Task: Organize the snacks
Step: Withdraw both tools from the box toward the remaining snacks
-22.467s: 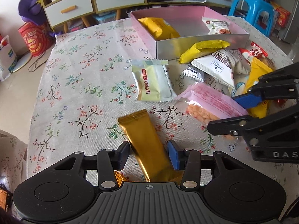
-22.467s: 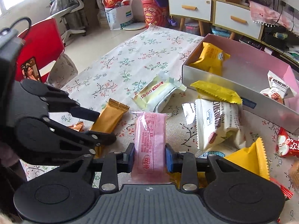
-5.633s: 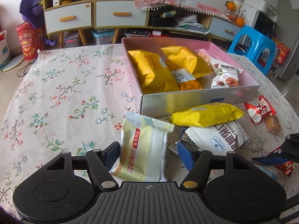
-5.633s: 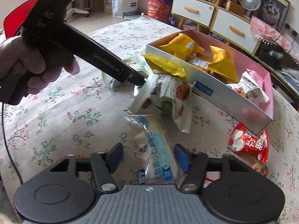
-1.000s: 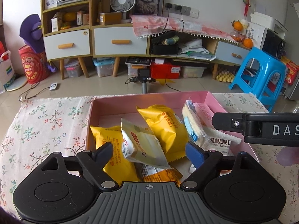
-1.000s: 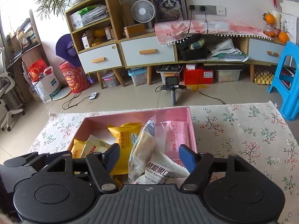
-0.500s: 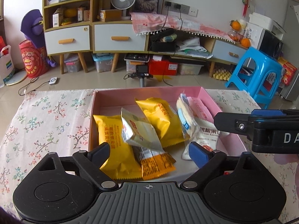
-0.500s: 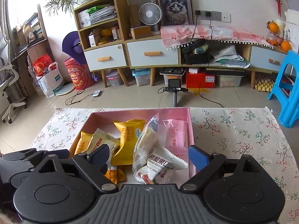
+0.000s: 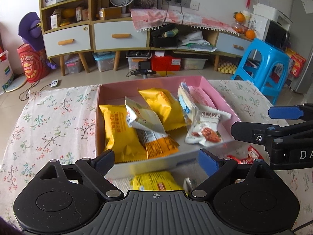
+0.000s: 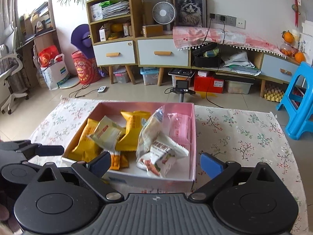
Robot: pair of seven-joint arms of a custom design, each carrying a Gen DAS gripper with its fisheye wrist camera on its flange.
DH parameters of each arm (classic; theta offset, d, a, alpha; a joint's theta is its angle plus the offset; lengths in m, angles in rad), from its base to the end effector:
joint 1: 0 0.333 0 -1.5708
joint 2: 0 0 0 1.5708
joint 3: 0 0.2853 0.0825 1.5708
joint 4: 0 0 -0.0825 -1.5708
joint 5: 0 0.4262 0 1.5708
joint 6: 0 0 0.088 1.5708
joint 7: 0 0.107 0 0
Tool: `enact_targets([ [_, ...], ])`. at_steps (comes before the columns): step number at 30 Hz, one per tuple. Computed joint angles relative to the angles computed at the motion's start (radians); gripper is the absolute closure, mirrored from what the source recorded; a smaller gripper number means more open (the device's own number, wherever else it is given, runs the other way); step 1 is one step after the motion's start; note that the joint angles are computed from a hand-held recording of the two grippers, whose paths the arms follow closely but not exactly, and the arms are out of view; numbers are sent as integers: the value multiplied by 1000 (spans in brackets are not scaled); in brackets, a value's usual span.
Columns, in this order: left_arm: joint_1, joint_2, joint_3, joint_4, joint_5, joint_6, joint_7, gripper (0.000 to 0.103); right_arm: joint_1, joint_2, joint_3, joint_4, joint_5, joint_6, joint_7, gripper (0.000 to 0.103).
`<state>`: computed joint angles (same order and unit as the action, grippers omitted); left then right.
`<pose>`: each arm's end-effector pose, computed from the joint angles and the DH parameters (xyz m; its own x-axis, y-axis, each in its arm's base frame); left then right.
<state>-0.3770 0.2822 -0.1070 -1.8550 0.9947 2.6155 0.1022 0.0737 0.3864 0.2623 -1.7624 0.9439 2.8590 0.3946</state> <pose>0.5989 -0.3318 0.3635 0.1985 -0.9769 0.0792 -0.6831 -0.1959 -0.7036 0.6891 0.1764 0.3638 0.6070 -0.7928 -0.0542 -0.5249 -0.3488 -0.7764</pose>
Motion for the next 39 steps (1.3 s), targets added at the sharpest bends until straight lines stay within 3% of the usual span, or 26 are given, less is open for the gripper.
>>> enact_targets([
  [7, -2, -33, -15, -51, 0, -3, 32, 9, -11, -51, 1, -71, 43, -10, -83, 14],
  [20, 25, -106, -46, -167, -12, 31, 38, 7, 40, -128, -57, -196, 50, -12, -222, 14],
  [30, 21, -84, -71, -166, -85, 47, 126, 7, 48, -166, -87, -282, -15, 1, -238, 14],
  [39, -26, -16, -43, -96, -96, 55, 130, 7, 56, -191, -120, -321, -82, -60, -167, 14],
])
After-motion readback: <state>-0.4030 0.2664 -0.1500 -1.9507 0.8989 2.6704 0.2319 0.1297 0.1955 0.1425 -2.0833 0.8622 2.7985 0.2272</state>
